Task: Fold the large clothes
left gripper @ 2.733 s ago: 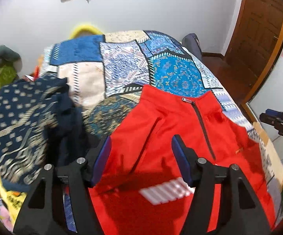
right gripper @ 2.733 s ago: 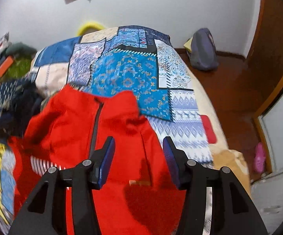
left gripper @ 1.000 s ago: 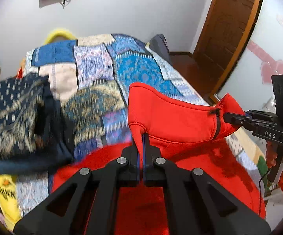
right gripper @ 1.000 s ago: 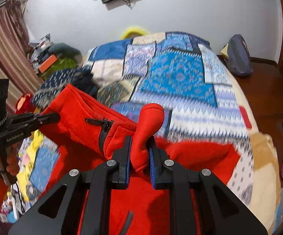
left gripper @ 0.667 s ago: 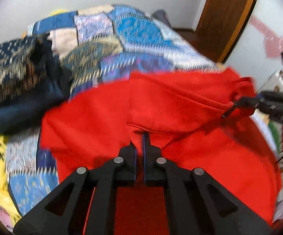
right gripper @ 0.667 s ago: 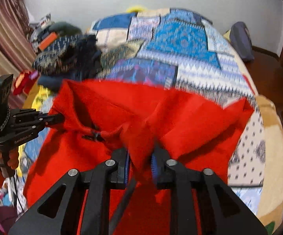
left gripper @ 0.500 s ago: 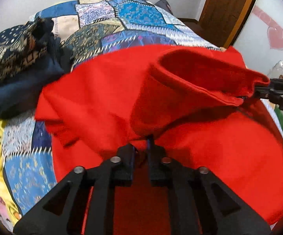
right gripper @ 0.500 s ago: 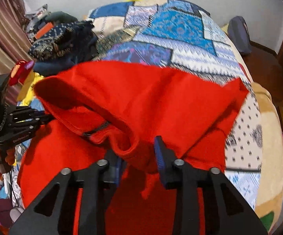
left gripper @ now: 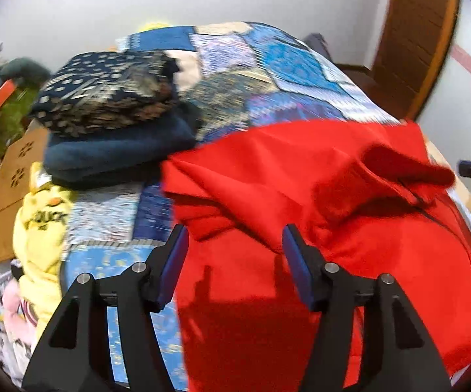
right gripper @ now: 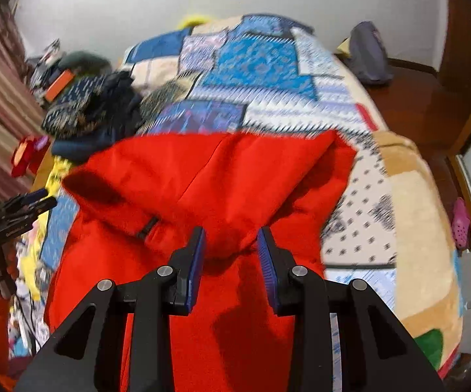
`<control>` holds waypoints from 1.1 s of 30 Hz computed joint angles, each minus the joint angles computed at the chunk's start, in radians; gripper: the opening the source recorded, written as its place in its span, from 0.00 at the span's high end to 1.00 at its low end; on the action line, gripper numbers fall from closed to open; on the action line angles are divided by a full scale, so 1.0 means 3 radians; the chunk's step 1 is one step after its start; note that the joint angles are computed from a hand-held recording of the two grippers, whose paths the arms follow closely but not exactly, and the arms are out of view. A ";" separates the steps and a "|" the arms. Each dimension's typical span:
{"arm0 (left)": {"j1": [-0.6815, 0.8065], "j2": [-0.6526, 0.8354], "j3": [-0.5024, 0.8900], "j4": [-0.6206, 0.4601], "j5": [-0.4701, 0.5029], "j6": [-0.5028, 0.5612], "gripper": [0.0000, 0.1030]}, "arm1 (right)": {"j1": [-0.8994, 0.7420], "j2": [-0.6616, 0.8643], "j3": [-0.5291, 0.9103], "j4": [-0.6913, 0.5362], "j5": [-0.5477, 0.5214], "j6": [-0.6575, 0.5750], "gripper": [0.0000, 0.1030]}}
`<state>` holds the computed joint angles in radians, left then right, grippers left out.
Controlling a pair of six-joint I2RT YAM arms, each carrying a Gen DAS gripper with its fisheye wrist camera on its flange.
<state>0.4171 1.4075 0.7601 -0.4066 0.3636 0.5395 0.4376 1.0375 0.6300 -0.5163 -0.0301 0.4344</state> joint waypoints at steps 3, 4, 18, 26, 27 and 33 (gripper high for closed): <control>0.0094 0.0270 0.0332 -0.0106 0.0097 -0.0209 0.43 | -0.0136 0.0098 0.0138 0.0051 0.0037 -0.0016 0.68; 0.0105 0.0366 0.0456 -0.0160 0.0157 -0.0278 0.43 | -0.0176 0.0159 0.0196 0.0080 0.0030 -0.0014 0.67; -0.0930 0.1053 0.1096 -0.0207 0.0212 -0.0851 0.42 | 0.0067 0.1452 0.0731 0.0495 -0.0223 -0.0007 0.59; -0.1008 0.1113 0.0489 0.0023 0.0148 -0.0636 0.41 | 0.0193 0.1307 0.0231 0.0590 -0.0199 -0.0007 0.53; -0.0965 0.0999 0.0347 0.0102 0.0153 -0.0577 0.37 | 0.0200 0.1269 0.0213 0.0571 -0.0169 -0.0001 0.51; -0.0921 0.0481 -0.0198 0.0355 -0.0081 -0.0386 0.17 | 0.0145 0.0909 -0.0070 0.0505 -0.0152 0.0070 0.44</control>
<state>0.1408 1.5519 0.7007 -0.2999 0.3392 0.4237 0.4812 1.3101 0.6089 -0.3647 -0.0757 0.4554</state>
